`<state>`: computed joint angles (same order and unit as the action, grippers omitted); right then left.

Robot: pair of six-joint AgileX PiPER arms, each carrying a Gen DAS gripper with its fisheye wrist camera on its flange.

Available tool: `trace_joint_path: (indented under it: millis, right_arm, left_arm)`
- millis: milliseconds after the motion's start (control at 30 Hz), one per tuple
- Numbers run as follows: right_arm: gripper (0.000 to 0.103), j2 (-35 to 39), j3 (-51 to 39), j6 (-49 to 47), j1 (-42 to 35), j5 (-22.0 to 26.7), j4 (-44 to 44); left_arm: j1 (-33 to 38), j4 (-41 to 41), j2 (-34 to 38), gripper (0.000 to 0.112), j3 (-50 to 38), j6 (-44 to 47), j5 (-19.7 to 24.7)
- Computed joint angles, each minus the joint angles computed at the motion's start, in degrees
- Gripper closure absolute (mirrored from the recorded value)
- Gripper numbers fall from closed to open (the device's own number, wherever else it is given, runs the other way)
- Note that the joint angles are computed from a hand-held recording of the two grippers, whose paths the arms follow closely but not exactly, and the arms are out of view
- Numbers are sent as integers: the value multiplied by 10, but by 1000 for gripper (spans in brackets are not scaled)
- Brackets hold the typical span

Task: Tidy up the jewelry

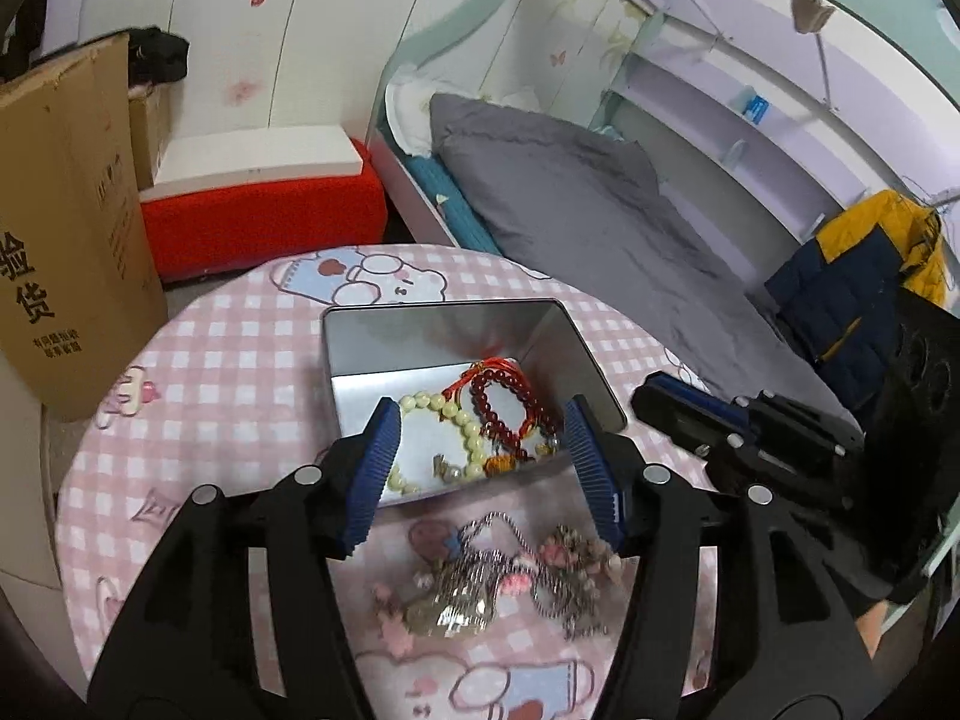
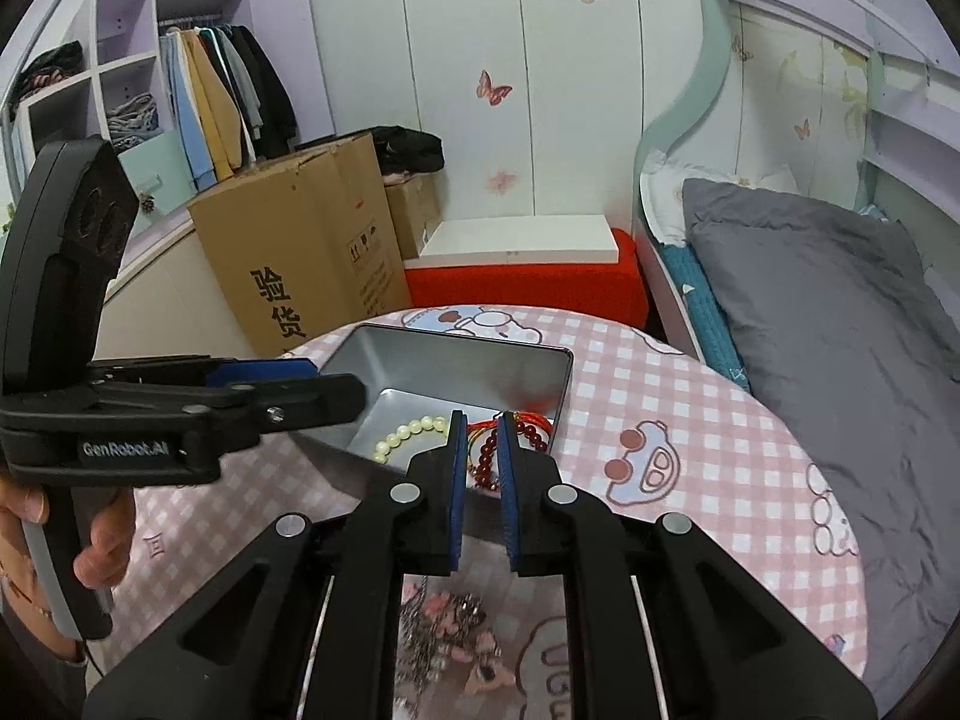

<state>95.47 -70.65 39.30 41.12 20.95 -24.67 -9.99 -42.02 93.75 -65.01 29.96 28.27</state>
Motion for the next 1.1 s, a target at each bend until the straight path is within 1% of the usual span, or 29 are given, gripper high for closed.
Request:
trace_joint_path:
  millis: [100, 200, 233, 300, 333, 400, 467, 600, 667, 767, 833, 900, 967, 1033, 1067, 1100]
  right_arm:
    - [91, -33, 27, 43, 19, 11, -40]
    - [87, -60, 58, 91, 38, 24, -85]
    - [85, -65, 65, 109, 44, 27, -101]
    - [83, -77, 88, 149, 60, 39, -134]
    - [82, -80, 96, 165, 65, 42, -147]
    - [80, -87, 118, 210, 82, 54, -180]
    - [78, -91, 140, 228, 87, 54, -185]
    - [76, -86, 174, 259, 93, 50, -185]
    - [75, -81, 185, 269, 94, 45, -184]
    - [73, -75, 199, 285, 96, 36, -189]
    - [72, -72, 203, 285, 92, 31, -187]
    - [71, -68, 206, 284, 86, 25, -185]
    - [71, -65, 208, 285, 84, 20, -186]
    - [70, -60, 206, 276, 81, 18, -181]
    - [70, -57, 204, 269, 79, 17, -176]
    - [70, -54, 202, 259, 76, 15, -167]
  left_arm:
    - [-1, 18, -45, 55, 47, -3, -20]
    - [-7, 64, -85, 55, 96, -32, -50]
    - [-14, 98, -98, 55, 116, -56, -68]
    - [-31, 193, -117, 55, 151, -139, -96]
    - [-36, 214, -124, 56, 166, -155, -105]
    - [-37, 209, -132, 55, 190, -142, -112]
    - [-43, 239, -134, 56, 212, -169, -121]
    - [-48, 258, -127, 56, 242, -189, -141]
    - [-56, 311, -118, 56, 251, -245, -152]
    - [-57, 300, -107, 56, 259, -235, -160]
    - [-64, 356, -99, 56, 260, -292, -168]
    - [-66, 376, -90, 56, 257, -313, -173]
    - [-66, 381, -79, 61, 251, -319, -176]
    - [-67, 387, -70, 61, 245, -328, -181]
    - [-70, 407, -65, 64, 243, -347, -185]
    - [-74, 450, -59, 66, 237, -389, -185]
